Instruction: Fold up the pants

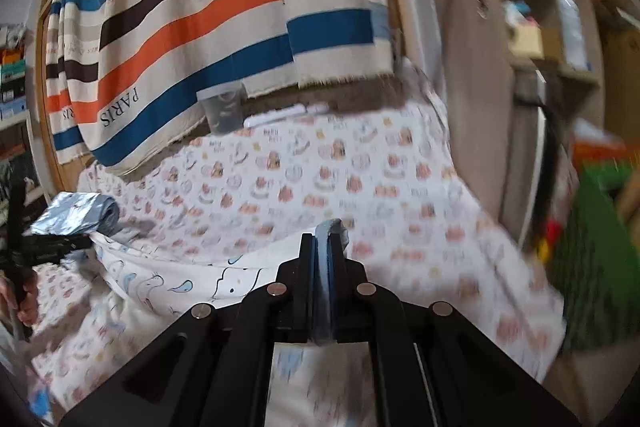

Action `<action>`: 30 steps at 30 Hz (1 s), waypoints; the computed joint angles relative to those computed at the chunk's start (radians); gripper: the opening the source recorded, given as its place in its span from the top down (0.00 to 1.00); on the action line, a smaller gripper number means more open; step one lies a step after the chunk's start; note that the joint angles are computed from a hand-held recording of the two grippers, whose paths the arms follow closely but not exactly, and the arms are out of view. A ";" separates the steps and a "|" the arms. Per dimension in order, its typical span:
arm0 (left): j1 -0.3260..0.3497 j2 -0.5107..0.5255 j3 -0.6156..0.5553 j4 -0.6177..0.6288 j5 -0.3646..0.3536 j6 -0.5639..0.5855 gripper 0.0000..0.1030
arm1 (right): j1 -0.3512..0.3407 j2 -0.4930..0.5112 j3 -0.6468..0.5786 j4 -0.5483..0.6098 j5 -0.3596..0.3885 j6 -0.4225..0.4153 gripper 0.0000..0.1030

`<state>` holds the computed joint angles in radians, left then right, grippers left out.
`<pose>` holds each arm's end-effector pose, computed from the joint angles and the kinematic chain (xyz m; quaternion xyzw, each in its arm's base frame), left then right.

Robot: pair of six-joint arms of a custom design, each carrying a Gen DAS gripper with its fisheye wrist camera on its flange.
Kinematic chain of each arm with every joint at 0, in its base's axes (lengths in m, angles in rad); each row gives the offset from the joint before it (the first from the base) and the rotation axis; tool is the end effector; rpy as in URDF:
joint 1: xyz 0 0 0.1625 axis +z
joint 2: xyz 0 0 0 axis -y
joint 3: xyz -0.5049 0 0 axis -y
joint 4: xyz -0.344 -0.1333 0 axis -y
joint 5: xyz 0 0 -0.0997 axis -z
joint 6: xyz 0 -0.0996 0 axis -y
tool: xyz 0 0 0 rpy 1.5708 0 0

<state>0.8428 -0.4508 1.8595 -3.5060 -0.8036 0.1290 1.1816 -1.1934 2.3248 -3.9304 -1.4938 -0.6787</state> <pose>-0.2695 -0.6066 0.0311 0.2834 0.8549 -0.3372 0.2741 -0.0439 -0.4785 0.3811 0.1398 -0.8049 0.5117 0.2660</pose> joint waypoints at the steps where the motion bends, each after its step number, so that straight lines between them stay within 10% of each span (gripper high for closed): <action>1: 0.001 -0.003 0.013 0.017 -0.003 -0.018 0.80 | -0.020 -0.003 0.030 -0.016 0.011 0.012 0.95; 13: 0.003 -0.017 0.116 0.077 0.030 -0.121 0.77 | -0.088 -0.020 0.179 -0.053 -0.064 0.035 0.95; 15: -0.002 -0.018 0.126 0.059 0.026 -0.113 0.55 | -0.076 -0.009 0.186 -0.103 -0.066 0.018 0.93; 16: -0.002 -0.021 0.130 0.054 0.021 -0.116 0.41 | -0.068 -0.011 0.179 -0.096 -0.068 0.019 0.78; 17: -0.002 -0.019 0.131 0.037 0.025 -0.119 0.15 | -0.063 -0.015 0.171 -0.082 -0.069 0.027 0.43; 18: -0.002 -0.014 0.130 0.011 0.031 -0.115 0.12 | -0.068 -0.017 0.167 -0.082 -0.038 0.042 0.27; 25: 0.043 -0.017 0.055 0.151 -0.058 -0.185 0.19 | -0.043 -0.014 0.095 0.090 -0.066 0.120 0.19; 30: 0.057 -0.024 0.040 0.186 -0.156 -0.207 0.75 | -0.035 0.032 0.092 0.093 -0.139 0.103 0.47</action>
<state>0.8994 -0.4745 1.8994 -3.3204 -0.9595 -0.0777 1.1465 -1.1610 2.4167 -3.8379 -1.6330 -0.5752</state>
